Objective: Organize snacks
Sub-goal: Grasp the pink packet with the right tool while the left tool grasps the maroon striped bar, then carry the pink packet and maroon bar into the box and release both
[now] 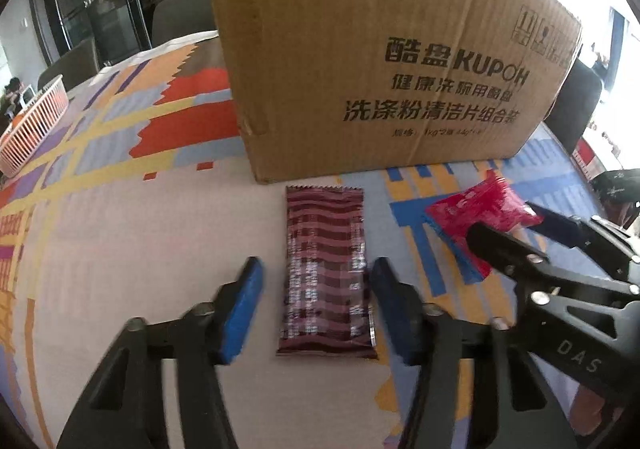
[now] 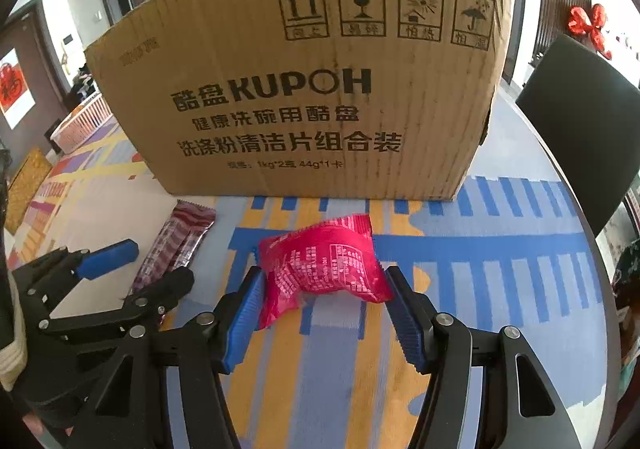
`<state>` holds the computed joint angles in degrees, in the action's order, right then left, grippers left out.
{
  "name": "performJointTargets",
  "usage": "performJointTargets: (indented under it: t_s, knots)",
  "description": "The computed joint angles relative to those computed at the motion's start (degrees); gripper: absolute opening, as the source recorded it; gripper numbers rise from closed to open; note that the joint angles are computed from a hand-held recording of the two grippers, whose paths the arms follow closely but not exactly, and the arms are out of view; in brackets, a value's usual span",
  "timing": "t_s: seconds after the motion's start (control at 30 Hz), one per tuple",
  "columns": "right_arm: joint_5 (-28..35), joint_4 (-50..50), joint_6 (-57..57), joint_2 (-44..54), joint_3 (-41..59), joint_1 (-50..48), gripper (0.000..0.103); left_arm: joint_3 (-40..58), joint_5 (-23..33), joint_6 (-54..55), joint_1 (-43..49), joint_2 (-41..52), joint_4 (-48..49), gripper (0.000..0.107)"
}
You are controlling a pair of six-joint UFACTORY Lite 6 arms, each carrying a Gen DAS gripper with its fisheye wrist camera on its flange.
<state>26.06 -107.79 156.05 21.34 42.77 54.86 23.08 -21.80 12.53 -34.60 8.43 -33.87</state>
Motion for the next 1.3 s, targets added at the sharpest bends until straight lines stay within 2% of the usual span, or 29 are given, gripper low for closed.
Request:
performJointTargets:
  t_s: [0.1,0.3,0.47,0.5,0.53,0.57,0.87,0.93,1.0,1.07,1.17,1.3]
  knots:
    - [0.36,-3.50,3.97,-1.57,-2.59,-0.20,0.057,0.13,0.61,-1.21,0.31,-0.25,2.27,0.038]
    - [2.14,-0.62,2.77,-3.25,-3.85,1.95,0.049,-0.57,2.71,-10.82,3.05,-2.11,13.02,0.034]
    - [3.75,3.53,0.05,-5.24,-4.83,4.53,0.040,-3.11,2.34,-9.04,1.40,-5.84,9.90,0.034]
    - [4.12,4.75,-0.92,-5.58,-4.86,5.08,0.036,-3.80,2.36,-8.85,1.14,-6.92,9.43,0.034]
    - [4.44,5.23,-1.01,-6.31,-5.42,5.61,0.025,-4.44,2.54,-8.99,0.95,-8.03,9.38,0.034]
    - [4.48,5.80,-1.29,-7.17,-5.91,5.99,0.010,-5.03,2.83,-7.92,0.53,-9.34,7.90,0.034]
    - [4.21,5.90,-1.51,-10.43,-7.97,7.26,0.006,-7.71,3.68,-0.03,-1.83,-15.31,-1.72,0.034]
    - [5.02,5.73,-1.10,-11.28,-8.75,7.43,0.016,-7.79,3.86,1.38,-1.71,-16.24,-3.48,0.034]
    - [3.94,5.24,-1.33,-12.15,-8.92,5.98,0.061,-8.13,4.30,0.50,-0.95,-17.35,-2.45,0.034]
    - [4.86,5.63,-1.59,-12.86,-9.17,4.83,0.073,-7.69,4.40,0.50,0.05,-17.26,-1.85,0.034]
    - [2.47,3.66,-3.08,-12.22,-7.59,1.14,0.073,-6.50,4.16,0.58,1.48,-15.83,-0.64,0.034]
    - [-3.15,-4.97,1.54,-7.50,-3.65,-4.49,0.073,-4.51,3.68,-2.63,3.56,-12.63,3.97,0.034]
